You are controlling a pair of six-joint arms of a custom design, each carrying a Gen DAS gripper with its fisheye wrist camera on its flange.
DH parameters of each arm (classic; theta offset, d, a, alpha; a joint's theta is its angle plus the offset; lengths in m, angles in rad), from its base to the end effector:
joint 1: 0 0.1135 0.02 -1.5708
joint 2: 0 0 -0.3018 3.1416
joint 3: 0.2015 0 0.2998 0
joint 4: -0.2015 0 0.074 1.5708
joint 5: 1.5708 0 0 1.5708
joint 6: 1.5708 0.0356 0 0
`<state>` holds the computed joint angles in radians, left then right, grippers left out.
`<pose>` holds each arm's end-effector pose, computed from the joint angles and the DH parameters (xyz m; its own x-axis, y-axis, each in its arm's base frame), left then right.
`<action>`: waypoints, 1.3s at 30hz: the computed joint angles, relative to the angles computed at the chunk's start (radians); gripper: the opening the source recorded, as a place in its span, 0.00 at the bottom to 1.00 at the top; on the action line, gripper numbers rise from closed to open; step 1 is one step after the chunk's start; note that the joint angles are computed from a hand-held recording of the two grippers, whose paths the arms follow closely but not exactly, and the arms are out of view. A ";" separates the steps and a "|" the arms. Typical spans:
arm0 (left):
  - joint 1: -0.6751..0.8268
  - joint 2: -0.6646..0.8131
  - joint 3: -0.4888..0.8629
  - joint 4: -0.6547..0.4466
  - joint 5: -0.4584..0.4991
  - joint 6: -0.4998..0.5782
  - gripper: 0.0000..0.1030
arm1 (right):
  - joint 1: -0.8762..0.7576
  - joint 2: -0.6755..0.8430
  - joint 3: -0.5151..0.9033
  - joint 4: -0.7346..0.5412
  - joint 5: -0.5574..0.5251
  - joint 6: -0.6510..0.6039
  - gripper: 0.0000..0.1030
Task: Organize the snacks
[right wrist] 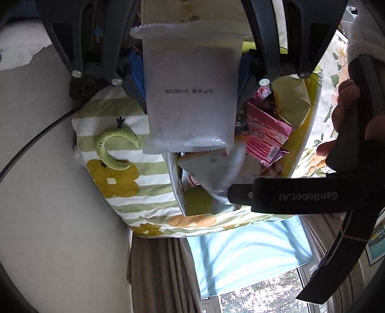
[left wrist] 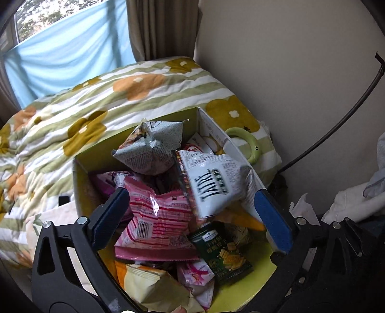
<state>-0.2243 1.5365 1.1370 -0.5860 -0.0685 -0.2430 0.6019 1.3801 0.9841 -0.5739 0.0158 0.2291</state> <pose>0.3555 -0.0786 0.2649 -0.8333 -0.0561 -0.5499 -0.0159 0.9969 -0.0776 0.2632 0.1801 0.2615 -0.7890 -0.2665 -0.5536 -0.3898 0.9136 0.1157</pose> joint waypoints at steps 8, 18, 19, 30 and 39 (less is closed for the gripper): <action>0.082 -0.203 -0.171 -0.017 -0.004 -0.051 1.00 | -0.019 -0.013 -0.021 0.026 -0.054 -0.033 0.57; 0.207 -0.474 -0.291 -0.157 -0.049 -0.128 1.00 | 0.050 0.045 0.089 -0.009 -0.159 -0.092 0.57; 0.225 -0.496 -0.303 -0.172 -0.047 -0.127 1.00 | 0.060 0.068 0.095 0.004 -0.167 -0.089 0.57; 0.358 -0.697 -0.525 -0.243 0.014 -0.115 1.00 | 0.152 0.097 0.004 0.098 -0.052 -0.031 1.00; 0.414 -0.958 -0.466 -0.426 -0.003 -0.010 1.00 | 0.265 -0.077 0.008 0.024 0.100 0.081 1.00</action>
